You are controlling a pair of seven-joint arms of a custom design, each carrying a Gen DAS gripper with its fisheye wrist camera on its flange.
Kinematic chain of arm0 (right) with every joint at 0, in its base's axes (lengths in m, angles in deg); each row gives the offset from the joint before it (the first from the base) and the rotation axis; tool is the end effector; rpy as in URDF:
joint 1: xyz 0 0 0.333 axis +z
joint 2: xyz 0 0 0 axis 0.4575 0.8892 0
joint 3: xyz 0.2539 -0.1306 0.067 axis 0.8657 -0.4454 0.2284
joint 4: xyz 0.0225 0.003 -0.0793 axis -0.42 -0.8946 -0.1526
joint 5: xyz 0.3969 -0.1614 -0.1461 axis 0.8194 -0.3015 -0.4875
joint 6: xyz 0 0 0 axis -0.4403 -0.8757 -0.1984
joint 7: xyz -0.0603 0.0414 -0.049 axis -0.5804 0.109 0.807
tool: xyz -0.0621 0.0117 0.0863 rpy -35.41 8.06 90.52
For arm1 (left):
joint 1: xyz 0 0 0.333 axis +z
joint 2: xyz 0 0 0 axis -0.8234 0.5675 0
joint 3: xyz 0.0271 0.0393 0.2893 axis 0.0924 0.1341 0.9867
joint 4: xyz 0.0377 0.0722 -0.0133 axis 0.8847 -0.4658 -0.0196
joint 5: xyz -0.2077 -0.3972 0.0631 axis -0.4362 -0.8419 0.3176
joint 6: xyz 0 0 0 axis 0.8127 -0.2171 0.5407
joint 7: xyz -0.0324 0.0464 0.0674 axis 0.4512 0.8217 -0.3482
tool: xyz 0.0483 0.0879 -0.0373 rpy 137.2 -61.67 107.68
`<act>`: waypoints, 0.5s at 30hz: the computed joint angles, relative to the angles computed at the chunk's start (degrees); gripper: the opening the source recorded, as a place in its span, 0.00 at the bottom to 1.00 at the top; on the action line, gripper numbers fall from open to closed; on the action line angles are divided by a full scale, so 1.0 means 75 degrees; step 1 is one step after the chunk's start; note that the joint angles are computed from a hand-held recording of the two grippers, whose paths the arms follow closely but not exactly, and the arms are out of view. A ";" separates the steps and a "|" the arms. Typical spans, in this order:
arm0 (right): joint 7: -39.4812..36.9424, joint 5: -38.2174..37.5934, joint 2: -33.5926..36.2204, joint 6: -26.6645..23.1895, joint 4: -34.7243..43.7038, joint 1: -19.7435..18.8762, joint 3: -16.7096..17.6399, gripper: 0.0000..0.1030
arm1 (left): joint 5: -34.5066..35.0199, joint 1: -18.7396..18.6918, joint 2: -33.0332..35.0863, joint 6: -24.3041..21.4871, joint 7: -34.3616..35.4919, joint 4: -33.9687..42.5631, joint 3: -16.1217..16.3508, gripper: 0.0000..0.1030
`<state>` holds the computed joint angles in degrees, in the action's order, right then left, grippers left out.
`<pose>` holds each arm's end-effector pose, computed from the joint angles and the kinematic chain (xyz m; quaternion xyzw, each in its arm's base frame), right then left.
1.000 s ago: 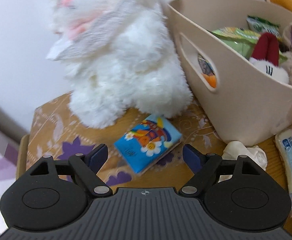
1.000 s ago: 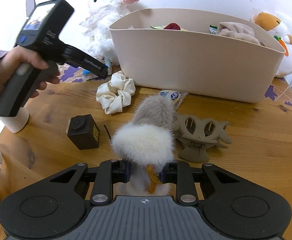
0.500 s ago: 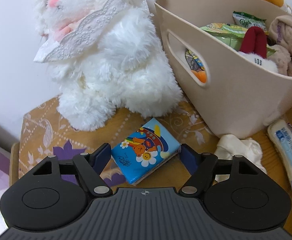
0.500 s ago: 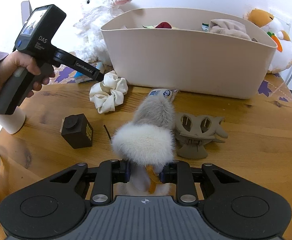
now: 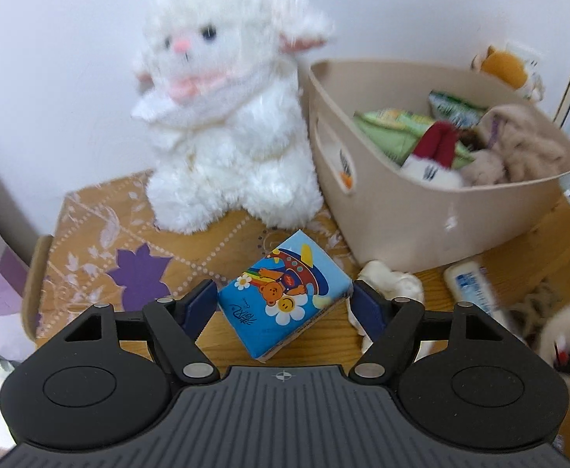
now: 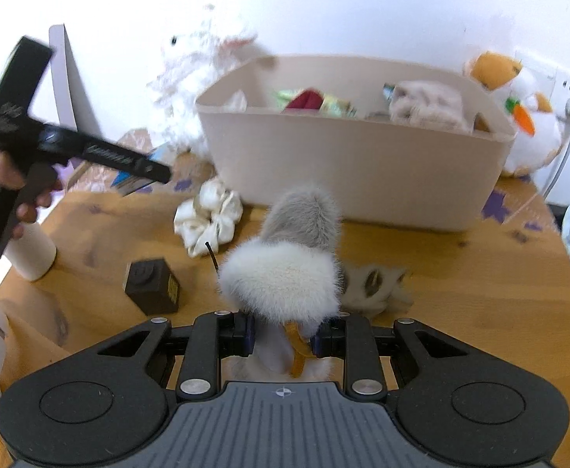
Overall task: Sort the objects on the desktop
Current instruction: 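Carry blue box and fluffy plush into the basket and open both grippers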
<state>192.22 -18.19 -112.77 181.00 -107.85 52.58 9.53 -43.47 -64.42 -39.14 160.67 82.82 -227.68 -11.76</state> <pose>0.3365 0.3336 0.4660 -0.7144 0.5949 -0.1897 0.3157 0.4833 -0.1140 0.4757 -0.5625 0.7478 -0.2765 0.2191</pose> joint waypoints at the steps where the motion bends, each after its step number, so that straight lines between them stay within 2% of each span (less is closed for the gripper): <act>1: -0.0050 -0.0045 -0.0064 -0.0004 0.0005 -0.0035 -0.0034 0.23 | -0.0012 -0.0024 -0.0184 -0.0038 0.0007 -0.0053 0.0007 0.74; 7: -0.0272 -0.0450 -0.0345 0.0116 0.0199 -0.0573 -0.0063 0.23 | -0.0064 -0.0189 -0.0707 -0.0219 0.0191 0.0224 0.0112 0.74; 15: -0.0716 -0.0980 0.0062 0.0412 0.1012 -0.1456 -0.0122 0.23 | -0.0140 -0.0388 -0.0127 0.0167 0.0299 0.1300 -0.0017 0.74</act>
